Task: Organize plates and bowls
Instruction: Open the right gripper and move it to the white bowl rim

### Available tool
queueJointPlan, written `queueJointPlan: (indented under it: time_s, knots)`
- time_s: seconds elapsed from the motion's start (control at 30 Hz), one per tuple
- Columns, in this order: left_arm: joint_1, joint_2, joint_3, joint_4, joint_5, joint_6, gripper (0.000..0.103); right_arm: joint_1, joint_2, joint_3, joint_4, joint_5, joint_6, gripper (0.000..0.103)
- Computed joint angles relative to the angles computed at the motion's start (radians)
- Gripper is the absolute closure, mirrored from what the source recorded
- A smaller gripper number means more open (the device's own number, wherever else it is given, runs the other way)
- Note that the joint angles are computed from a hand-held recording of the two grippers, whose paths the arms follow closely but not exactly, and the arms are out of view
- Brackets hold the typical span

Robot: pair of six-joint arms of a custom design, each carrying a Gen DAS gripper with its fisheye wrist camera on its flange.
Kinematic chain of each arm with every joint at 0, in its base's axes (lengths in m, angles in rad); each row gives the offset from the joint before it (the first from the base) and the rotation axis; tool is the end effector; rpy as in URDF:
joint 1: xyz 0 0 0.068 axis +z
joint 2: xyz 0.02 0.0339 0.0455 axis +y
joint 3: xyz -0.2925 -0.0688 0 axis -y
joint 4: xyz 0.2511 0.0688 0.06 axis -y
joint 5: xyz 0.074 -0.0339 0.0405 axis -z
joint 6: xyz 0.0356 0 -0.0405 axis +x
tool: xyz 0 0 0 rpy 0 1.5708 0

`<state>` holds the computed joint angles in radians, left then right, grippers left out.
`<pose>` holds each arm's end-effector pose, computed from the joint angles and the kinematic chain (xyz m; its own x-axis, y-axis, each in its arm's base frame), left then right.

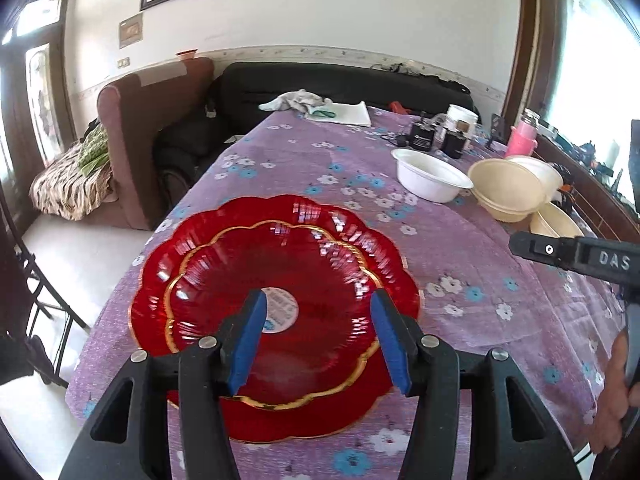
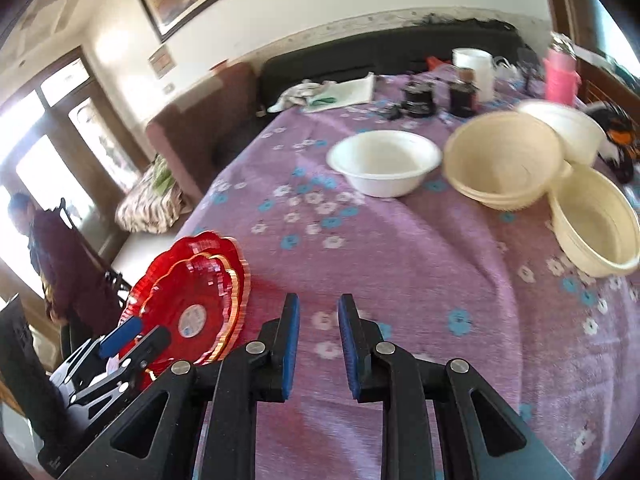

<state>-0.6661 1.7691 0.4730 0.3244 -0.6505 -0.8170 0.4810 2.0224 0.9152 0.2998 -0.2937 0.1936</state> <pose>0.2187 -0.1444 0.0903 -0.6072 -0.2608 -0.7506 -0.3206 0.9447 -0.0688 0.3395 0.1888 0.1008 -0.7479 -0.1826 -0.6382 -0.4855 0.8062 0.3383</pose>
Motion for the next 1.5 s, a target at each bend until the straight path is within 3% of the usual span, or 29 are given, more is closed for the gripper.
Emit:
queueJointPlan:
  time_s: [0.3,0.5,0.8,0.93,1.13,1.2,1.3,1.4,1.5]
  knots:
    - [-0.030,0.041,0.120,-0.057,0.050,0.063,0.046,-0.133,0.000,0.003,0.000,-0.072,0.017,0.078]
    - [0.010,0.092,0.229,-0.103,0.173,0.130,0.046,-0.188,0.021,0.033,-0.022,-0.100,0.013,0.075]
    - [0.103,0.155,0.406,-0.206,0.339,0.200,0.046,-0.224,0.077,0.170,-0.108,-0.129,0.023,0.075]
    - [0.144,0.199,0.517,-0.269,0.374,0.216,0.045,-0.221,0.138,0.324,-0.190,-0.157,0.052,0.075]
    - [0.225,0.337,0.785,-0.354,0.405,0.144,0.035,-0.206,0.299,0.669,-0.329,-0.168,0.113,0.072]
    - [0.239,0.410,0.886,-0.398,0.356,0.118,0.035,-0.217,0.362,0.738,-0.320,-0.209,0.129,0.072]
    - [0.271,0.505,0.997,-0.427,0.328,0.062,0.035,-0.230,0.424,0.803,-0.371,-0.219,0.108,0.071]
    - [0.301,0.555,1.037,-0.415,0.318,-0.001,0.035,-0.256,0.430,0.780,-0.323,-0.249,0.136,0.069]
    - [0.335,0.589,1.064,-0.416,0.377,-0.038,0.035,-0.269,0.456,0.807,-0.338,-0.273,0.164,0.064]
